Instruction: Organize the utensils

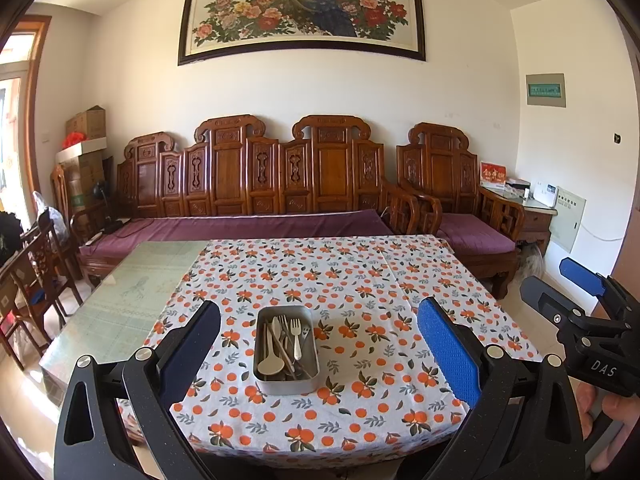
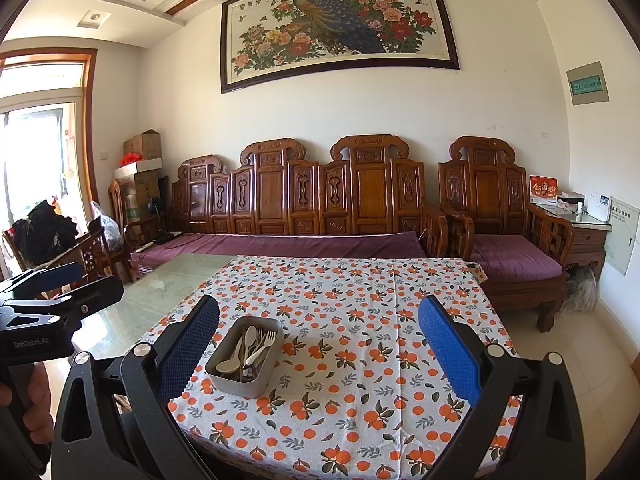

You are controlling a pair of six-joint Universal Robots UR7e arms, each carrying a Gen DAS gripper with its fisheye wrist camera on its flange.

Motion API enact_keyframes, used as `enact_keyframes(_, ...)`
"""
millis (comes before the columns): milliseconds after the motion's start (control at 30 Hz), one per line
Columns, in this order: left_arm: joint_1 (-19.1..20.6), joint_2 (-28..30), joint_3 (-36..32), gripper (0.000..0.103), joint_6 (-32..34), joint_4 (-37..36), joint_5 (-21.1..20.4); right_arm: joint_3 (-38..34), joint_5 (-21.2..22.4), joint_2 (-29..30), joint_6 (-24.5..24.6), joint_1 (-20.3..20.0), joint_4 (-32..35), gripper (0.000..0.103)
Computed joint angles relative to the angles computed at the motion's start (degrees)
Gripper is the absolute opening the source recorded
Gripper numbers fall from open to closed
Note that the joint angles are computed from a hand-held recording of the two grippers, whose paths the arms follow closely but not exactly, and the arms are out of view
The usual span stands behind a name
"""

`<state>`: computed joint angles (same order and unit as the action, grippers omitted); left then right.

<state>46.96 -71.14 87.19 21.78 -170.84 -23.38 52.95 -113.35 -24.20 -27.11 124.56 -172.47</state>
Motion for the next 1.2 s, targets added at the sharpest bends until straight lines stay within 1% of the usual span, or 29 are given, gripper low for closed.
enact_keyframes(1200, -0.46, 0.42, -0.21, 0.095, 0.41, -0.57, 0.91, 0.39, 0.14, -0.13, 0.24, -0.17, -0.13, 0.1)
